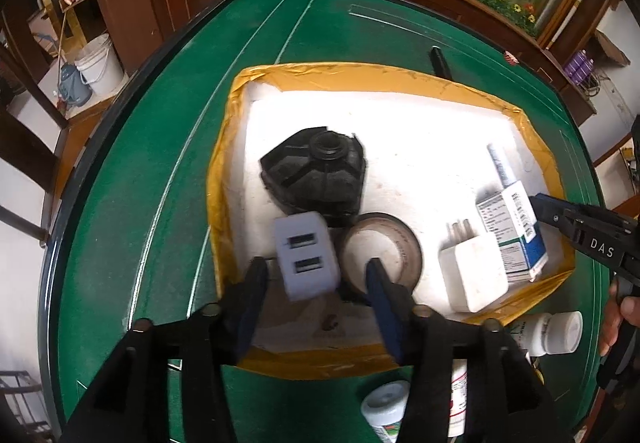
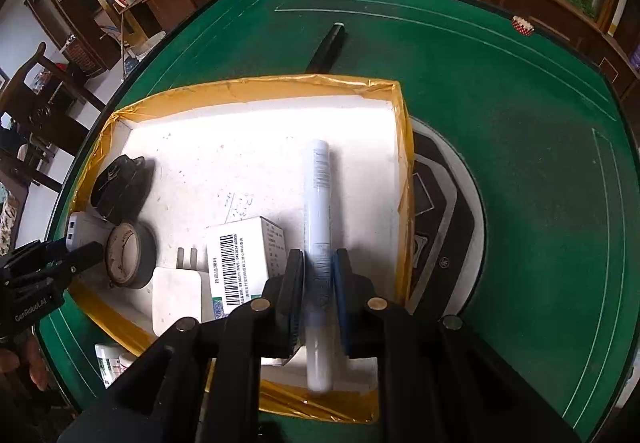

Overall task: Organize rigid objects
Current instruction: 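Open left gripper to drop charger in tray while right gripper releases marker there, then grasp white green-label bottle with left gripper while right grasps black gold-banded tube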

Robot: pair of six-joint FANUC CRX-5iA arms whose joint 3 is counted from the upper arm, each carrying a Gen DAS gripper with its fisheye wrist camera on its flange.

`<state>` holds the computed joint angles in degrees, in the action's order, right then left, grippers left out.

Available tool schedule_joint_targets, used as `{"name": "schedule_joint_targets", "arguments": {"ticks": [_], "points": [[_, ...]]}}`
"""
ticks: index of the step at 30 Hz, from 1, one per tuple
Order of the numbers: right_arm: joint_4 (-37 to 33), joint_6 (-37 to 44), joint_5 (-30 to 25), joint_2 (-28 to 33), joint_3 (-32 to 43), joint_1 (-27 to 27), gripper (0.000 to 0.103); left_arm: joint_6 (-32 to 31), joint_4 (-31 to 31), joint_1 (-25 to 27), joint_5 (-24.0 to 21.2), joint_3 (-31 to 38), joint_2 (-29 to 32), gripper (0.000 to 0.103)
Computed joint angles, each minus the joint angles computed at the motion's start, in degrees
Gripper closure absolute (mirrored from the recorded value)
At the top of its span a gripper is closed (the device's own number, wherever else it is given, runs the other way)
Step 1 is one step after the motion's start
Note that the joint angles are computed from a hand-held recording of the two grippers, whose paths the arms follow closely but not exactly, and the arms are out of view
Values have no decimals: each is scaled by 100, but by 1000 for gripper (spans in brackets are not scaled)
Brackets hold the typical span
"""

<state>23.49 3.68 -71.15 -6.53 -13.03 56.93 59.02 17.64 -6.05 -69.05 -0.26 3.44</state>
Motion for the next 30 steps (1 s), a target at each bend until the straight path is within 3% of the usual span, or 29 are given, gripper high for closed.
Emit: {"name": "schedule_joint_targets", "arguments": {"ticks": [3, 8, 10, 30], "points": [[130, -36, -86, 0, 39, 65, 76, 17, -107, -58, 125, -59, -132, 32], [318, -86, -223, -19, 120, 195, 71, 3, 5, 57, 179, -156, -318, 29], [397, -111, -271, -2, 161, 236, 63, 17, 28, 109, 189, -173, -387, 26], [975, -606, -874, -67, 232, 1134, 40, -138, 384, 738, -110, -916, -1339, 22]]}}
